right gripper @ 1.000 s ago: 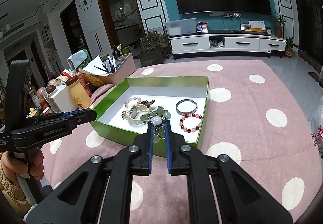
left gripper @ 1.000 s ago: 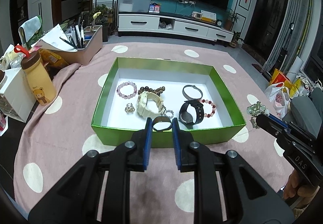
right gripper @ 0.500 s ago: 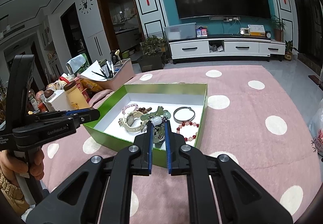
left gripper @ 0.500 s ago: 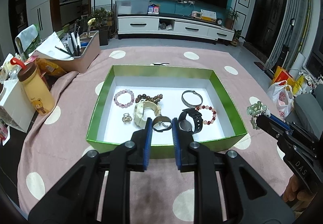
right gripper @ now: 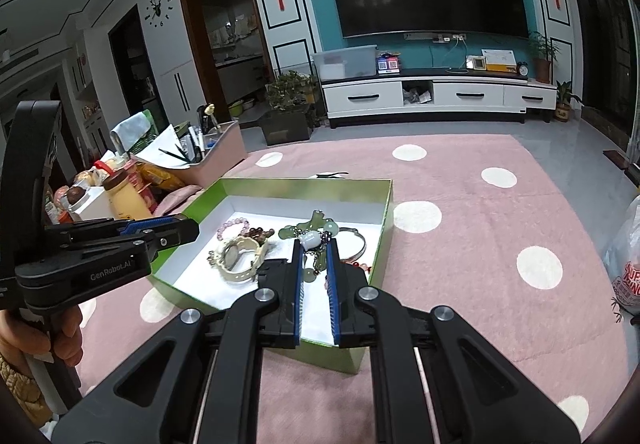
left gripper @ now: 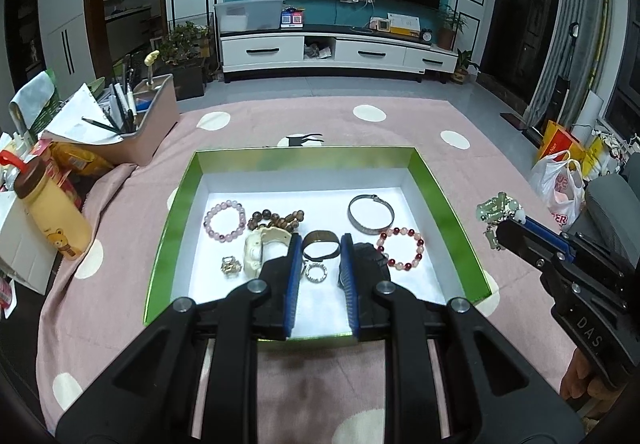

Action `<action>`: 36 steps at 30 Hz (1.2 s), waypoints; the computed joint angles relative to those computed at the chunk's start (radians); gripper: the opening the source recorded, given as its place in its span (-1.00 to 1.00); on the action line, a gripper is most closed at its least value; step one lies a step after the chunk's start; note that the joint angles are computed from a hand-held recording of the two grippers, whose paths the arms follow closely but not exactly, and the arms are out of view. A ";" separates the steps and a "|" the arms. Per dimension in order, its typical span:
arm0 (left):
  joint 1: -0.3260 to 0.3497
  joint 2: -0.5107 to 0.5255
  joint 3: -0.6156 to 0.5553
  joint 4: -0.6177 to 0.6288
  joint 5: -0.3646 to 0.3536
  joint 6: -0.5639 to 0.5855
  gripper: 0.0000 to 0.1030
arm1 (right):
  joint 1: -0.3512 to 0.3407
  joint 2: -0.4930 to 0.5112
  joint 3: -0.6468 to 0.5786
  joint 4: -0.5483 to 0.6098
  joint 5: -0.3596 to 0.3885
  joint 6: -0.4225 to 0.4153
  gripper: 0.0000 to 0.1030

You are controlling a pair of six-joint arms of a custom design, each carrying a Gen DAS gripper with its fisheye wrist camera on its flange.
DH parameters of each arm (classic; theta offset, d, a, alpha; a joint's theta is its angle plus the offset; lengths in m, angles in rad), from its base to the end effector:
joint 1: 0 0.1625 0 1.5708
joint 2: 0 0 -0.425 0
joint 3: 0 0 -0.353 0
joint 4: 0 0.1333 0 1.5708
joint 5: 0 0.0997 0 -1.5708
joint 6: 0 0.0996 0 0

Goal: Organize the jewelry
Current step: 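Lower the gold ring and jade pendant into the box with both tools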

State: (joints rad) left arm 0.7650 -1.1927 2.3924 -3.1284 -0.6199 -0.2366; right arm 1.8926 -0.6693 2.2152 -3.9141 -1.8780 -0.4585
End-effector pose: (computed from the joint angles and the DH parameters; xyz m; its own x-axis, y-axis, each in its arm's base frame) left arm -0.1391 -0.4307 0.2092 -0.7495 0.0634 -0.6590 0.5143 0.6825 -0.5192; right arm 0.2496 -0.4224 0.0783 -0.7744 -0.3796 0.5061 -0.6286 0.5517 -0.5481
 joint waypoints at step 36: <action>0.141 0.096 -0.154 -0.009 -0.045 0.131 -0.63 | 0.027 0.055 -0.169 0.142 -0.091 -0.008 -0.80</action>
